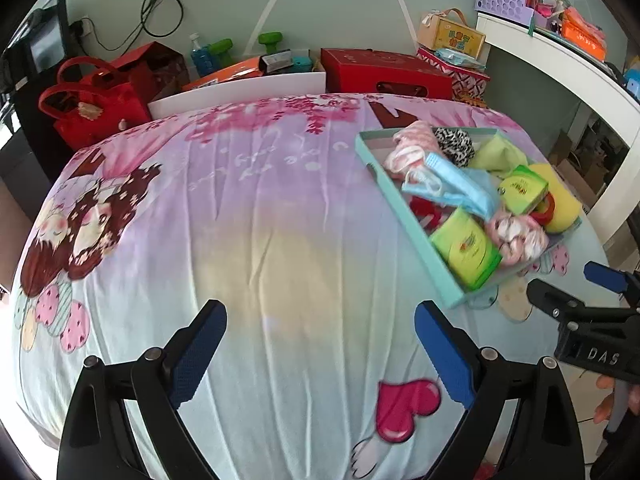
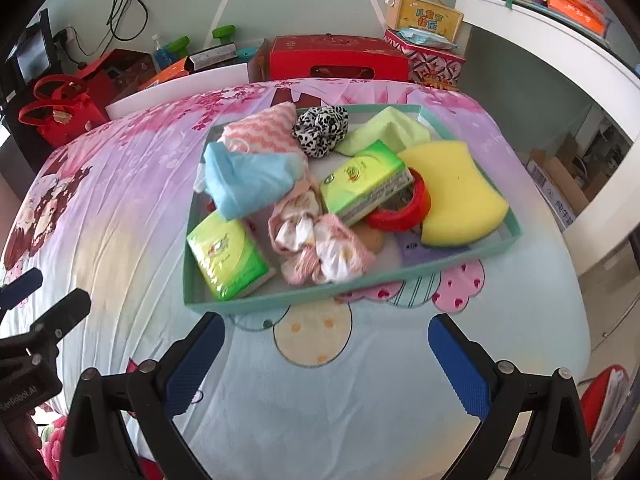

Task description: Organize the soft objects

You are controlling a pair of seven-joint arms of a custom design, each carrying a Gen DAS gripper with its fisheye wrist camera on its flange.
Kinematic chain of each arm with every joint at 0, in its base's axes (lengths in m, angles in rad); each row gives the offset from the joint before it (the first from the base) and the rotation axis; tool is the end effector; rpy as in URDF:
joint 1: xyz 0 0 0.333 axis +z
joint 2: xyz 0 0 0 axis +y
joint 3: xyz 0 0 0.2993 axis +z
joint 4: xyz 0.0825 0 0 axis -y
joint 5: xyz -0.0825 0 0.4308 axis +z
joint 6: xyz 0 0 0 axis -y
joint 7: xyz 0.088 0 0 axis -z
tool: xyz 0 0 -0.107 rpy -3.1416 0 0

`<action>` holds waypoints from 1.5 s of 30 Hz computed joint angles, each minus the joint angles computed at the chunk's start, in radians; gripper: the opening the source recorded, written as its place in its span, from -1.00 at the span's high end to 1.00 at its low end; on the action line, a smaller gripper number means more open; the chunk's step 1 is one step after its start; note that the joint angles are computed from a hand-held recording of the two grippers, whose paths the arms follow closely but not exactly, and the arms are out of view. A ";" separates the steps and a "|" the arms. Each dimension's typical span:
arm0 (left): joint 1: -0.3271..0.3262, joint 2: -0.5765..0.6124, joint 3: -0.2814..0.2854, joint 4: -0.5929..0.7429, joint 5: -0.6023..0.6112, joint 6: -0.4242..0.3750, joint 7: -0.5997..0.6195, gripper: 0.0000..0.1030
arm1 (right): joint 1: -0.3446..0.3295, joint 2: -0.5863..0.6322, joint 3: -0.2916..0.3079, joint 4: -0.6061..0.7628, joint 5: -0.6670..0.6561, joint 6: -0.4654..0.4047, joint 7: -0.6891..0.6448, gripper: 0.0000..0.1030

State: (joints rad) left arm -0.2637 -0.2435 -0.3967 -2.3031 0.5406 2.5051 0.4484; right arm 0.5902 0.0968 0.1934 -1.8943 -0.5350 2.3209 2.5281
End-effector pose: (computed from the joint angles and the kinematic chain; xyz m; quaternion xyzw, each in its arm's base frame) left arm 0.4327 -0.3465 0.4434 -0.6976 0.6444 -0.2194 0.2234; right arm 0.4738 0.4549 0.4530 -0.7233 0.6375 -0.1973 0.1778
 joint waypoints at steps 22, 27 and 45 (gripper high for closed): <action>0.029 -0.122 -0.068 -0.128 0.044 0.007 -0.100 -0.85 | 0.022 -0.067 0.026 -0.080 -0.089 0.034 0.143 -1.00; 0.026 -0.120 -0.073 -0.124 0.052 0.003 -0.102 -0.85 | 0.018 -0.086 0.031 -0.102 -0.091 0.046 0.158 -1.00; 0.024 -0.132 -0.080 -0.129 0.062 -0.005 -0.124 -0.85 | 0.013 -0.100 0.040 -0.119 -0.105 0.049 0.176 -1.00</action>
